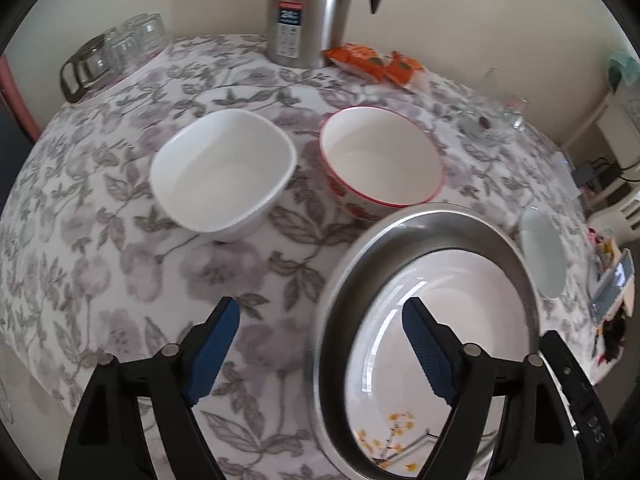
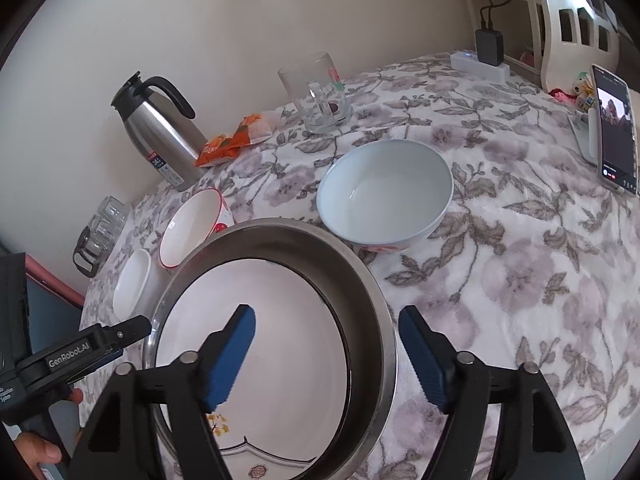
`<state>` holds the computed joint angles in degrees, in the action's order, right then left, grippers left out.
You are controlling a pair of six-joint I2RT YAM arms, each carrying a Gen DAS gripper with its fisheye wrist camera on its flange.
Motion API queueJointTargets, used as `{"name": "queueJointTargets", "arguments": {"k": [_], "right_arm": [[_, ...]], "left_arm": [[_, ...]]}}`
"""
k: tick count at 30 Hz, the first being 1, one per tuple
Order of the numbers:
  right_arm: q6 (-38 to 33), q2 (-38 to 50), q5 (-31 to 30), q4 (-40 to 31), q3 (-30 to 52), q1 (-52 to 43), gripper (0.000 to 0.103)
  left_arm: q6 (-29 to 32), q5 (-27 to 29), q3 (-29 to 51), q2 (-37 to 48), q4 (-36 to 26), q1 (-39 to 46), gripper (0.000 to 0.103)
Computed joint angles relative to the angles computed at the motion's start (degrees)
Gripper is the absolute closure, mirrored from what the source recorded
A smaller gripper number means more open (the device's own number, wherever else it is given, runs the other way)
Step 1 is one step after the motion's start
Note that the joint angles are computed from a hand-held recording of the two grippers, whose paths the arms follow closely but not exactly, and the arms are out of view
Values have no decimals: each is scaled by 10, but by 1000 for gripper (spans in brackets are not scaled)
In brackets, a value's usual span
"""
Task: Organize plates and bowls
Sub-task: 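Open both grippers and lift them away from the plate, then move both grippers to the red-rimmed strawberry bowl and grip its rim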
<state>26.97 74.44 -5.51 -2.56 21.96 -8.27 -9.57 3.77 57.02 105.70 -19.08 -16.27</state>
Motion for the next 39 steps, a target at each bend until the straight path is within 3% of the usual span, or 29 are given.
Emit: {"name": "queueJointTargets", "arguments": {"k": [3, 5, 21, 34, 39], "right_arm": [[-5, 3, 2, 4, -1, 4, 10], [-9, 6, 3, 6, 0, 6, 0], [-26, 7, 1, 24, -2, 19, 0], [-31, 7, 49, 76, 6, 58, 0], [-44, 35, 69, 72, 40, 80, 0]], "left_arm": [[-4, -9, -8, -3, 11, 4, 16], [-5, -14, -12, -5, 19, 6, 5], [-23, -31, -44, -37, 79, 23, 5], [-39, 8, -30, -44, 136, 51, 5], [-48, 40, 4, -27, 129, 71, 5]]}}
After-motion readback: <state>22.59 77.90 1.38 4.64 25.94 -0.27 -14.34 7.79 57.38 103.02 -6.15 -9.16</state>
